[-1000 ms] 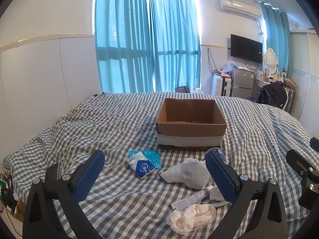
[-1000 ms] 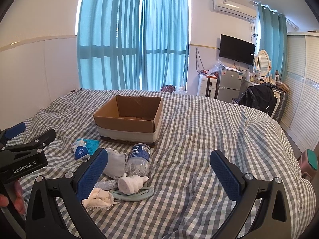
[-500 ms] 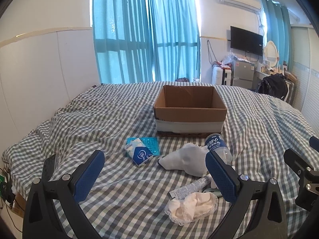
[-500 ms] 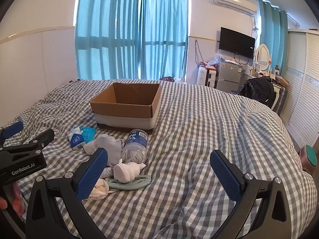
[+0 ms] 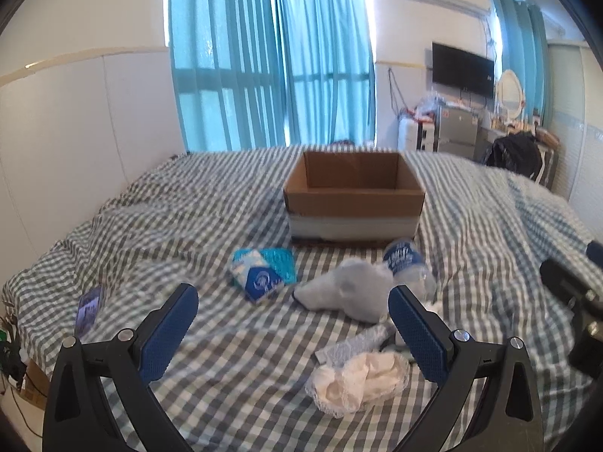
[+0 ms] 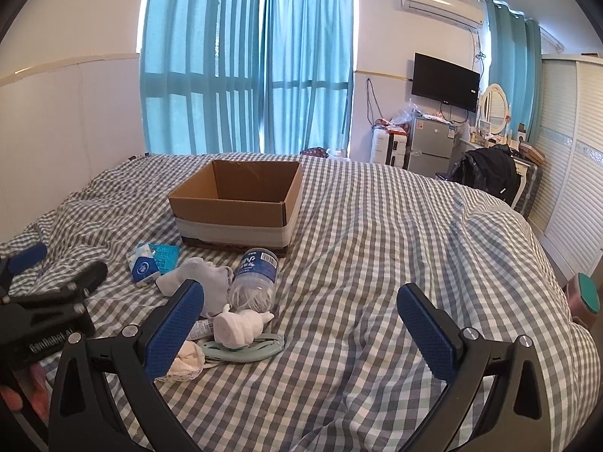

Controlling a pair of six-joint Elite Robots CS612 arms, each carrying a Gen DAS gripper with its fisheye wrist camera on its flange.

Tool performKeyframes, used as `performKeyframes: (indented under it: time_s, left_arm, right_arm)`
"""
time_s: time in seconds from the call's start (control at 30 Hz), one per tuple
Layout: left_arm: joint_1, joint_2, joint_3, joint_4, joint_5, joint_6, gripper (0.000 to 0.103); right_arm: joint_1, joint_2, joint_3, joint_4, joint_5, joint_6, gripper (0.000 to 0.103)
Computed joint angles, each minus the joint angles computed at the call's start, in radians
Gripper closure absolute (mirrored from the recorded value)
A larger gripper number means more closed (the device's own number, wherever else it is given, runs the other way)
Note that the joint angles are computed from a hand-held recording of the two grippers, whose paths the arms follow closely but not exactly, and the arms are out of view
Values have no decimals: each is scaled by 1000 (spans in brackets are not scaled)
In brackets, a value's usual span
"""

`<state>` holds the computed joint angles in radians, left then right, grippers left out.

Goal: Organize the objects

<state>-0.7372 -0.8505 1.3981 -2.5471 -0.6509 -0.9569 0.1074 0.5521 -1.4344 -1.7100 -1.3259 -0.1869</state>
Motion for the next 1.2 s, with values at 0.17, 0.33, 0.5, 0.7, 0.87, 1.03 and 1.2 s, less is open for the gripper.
performKeyframes:
  time_s: [0.17, 0.33, 0.5, 0.7, 0.87, 1.03, 1.2]
  left_arm:
    - [6, 21, -6, -14, -73, 14, 0]
    - [25, 65, -37, 42, -211, 14, 14]
    - [57, 105, -59, 28, -410, 49, 73]
    - [53, 65, -20, -38, -348, 56, 87]
    - [65, 38, -3, -53, -241, 61, 87]
    - [89, 52, -27, 0, -211, 38, 87]
    - [96, 64, -21, -11, -208, 53, 87]
  right_arm:
    - [1, 1, 8, 7, -4, 0, 0]
    - [2, 1, 27, 29, -17, -2, 0]
    - [6, 0, 52, 46, -25, -16, 0]
    - [16, -8, 87, 79, -23, -33, 0]
    - [32, -23, 134, 103, -12, -43, 0]
    - [61, -45, 203, 139, -26, -72, 0]
    - [84, -64, 275, 158, -51, -108, 7]
